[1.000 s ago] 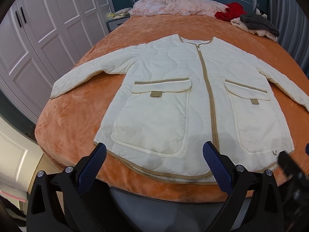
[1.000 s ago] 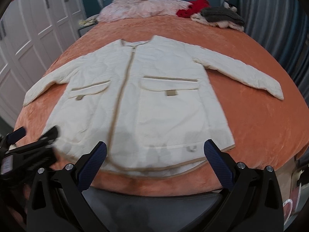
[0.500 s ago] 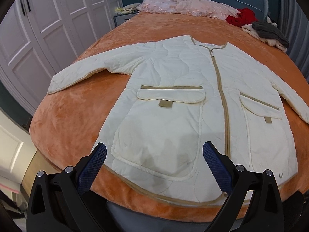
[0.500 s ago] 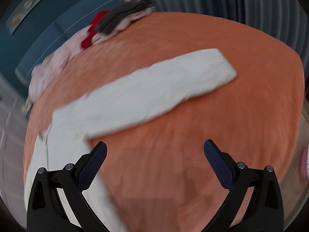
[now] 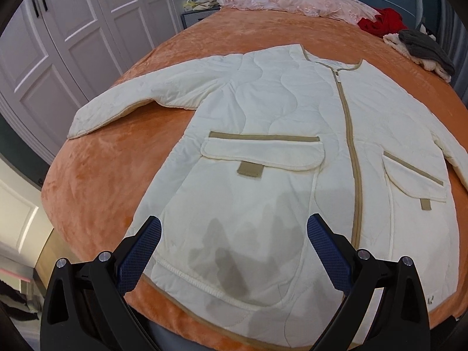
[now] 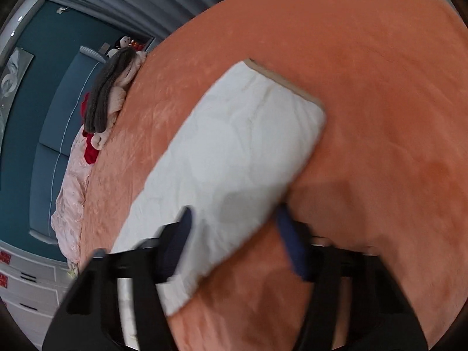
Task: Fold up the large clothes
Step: 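Grasp the cream jacket's sleeve cuff with the right gripper and lift it, then lay the sleeve across the jacket body and open the right gripper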
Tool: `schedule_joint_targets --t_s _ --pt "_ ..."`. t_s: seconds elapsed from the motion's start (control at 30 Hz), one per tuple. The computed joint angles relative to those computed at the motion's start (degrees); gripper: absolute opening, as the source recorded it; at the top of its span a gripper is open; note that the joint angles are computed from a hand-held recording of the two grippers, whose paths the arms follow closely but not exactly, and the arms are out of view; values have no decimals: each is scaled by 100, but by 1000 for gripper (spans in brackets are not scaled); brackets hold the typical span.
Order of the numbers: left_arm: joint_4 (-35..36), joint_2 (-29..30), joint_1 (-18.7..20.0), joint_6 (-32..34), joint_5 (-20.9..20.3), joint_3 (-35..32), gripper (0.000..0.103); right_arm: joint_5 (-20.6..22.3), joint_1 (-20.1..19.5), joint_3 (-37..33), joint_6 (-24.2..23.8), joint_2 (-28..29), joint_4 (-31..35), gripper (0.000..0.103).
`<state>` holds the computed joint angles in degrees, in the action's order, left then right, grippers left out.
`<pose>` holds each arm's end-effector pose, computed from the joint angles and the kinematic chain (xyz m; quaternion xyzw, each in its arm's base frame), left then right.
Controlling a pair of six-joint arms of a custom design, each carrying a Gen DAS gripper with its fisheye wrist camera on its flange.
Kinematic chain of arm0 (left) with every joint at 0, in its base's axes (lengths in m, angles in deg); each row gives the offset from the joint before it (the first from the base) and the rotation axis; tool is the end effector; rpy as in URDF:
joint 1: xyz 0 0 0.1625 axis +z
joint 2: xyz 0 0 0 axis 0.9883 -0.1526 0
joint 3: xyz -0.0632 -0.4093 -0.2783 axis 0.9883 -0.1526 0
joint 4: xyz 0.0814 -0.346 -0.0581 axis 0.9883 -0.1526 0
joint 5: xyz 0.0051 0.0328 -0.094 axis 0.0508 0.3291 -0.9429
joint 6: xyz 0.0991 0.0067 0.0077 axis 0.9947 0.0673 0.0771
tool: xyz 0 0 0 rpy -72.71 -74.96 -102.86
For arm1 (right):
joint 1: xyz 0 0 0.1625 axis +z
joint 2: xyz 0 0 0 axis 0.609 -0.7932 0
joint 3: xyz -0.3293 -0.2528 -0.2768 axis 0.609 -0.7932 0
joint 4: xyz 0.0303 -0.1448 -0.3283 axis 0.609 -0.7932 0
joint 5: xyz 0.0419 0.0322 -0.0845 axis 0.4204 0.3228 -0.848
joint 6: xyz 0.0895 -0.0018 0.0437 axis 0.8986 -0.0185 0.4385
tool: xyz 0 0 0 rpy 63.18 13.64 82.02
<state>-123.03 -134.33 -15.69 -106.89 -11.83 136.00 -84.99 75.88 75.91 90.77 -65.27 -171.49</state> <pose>0.0610 -0.4053 0.5646 -0.0335 0.8410 -0.2885 0.4564 0.2677 -0.4776 0.1028 -0.3774 -0.7770 0.4897 0.1185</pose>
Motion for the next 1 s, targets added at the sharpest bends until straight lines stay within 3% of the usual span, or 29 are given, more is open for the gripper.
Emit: schedule_joint_targets --t_s 0.03,0.1,0.2,0.3,0.37,0.47,0.57,0.77,0.8,0.9,0.93,1.0 --pt "-16 34 35 18 15 -18 98 95 -35 -48 -29 -44 65 19" --pt "-51 97 126 59 19 -66 98 100 14 -217 -281 -33 -36 10" --pt "-100 128 231 103 18 -102 98 -155 364 -990 -1217 -11 306 7" --pt "-189 129 328 169 -9 -122 98 -212 843 -2216 -2490 224 817 7" --pt "-281 119 371 226 -7 -118 97 19 1201 -3269 -3483 547 1290 7" --pt "-447 75 455 337 -78 -136 97 686 1565 -4589 -4318 1071 2232 7" --pt "-543 37 543 423 -169 -197 97 1523 1821 -5924 -4650 1721 3517 7" --pt "-967 1 851 784 -445 -444 97 2212 2120 -8510 -5145 3254 6062 10" --pt "-1054 12 919 854 -539 -514 97 2267 2153 -8984 -5186 3555 6580 15" --pt "-1295 95 1092 1021 -744 -716 97 2380 2194 -9779 -5106 4117 7544 44" --pt "-1337 148 1150 1058 -826 -813 97 2417 2175 -10034 -5132 4282 7730 47" --pt "-1409 272 1268 1181 -1099 -1020 97 2414 2240 -9913 -5009 4322 7791 47"
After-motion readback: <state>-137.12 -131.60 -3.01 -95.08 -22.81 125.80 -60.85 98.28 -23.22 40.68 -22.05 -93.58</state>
